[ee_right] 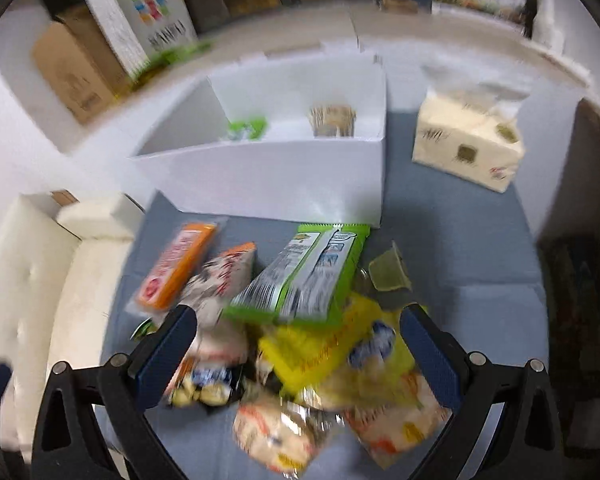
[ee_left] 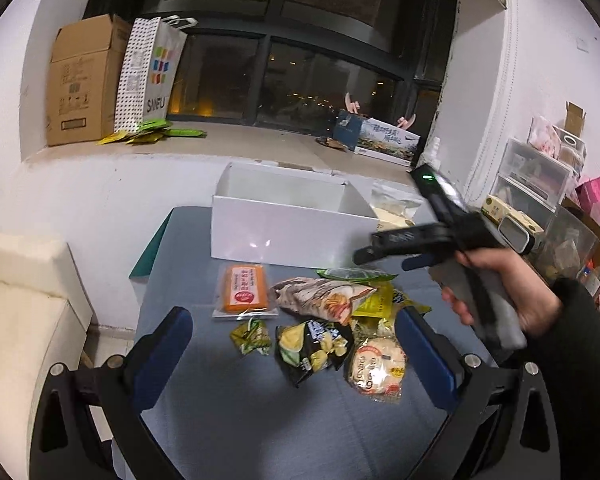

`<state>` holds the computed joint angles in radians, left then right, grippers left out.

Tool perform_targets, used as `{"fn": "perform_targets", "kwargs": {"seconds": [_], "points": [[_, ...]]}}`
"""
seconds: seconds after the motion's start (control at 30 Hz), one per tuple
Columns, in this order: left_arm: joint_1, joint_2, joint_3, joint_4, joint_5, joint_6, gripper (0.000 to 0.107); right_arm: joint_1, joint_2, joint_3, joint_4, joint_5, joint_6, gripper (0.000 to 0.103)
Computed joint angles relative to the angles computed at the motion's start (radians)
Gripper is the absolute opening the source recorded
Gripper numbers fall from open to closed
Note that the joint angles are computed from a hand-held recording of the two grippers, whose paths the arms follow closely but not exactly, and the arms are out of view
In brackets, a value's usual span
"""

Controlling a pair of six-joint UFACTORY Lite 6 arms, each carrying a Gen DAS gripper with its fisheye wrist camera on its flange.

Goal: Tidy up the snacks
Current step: 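Grasp green stick packs with the right gripper while the left gripper grasps the orange cake packet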

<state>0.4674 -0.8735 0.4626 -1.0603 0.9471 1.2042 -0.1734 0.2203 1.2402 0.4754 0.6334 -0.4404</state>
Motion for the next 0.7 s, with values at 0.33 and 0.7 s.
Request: {"fn": "perform_targets", "kwargs": {"seconds": [0.33,0.7], "points": [[0.135,0.07,-0.013,-0.025,0.069,0.095,0.103,0.133,0.425,0.478,-0.328,0.172,0.382,0.103],[0.014,0.188,0.014,-0.022,-0.083,0.079,0.103,0.106,0.375,0.43,-0.348,0.205,0.317,0.067]]}}
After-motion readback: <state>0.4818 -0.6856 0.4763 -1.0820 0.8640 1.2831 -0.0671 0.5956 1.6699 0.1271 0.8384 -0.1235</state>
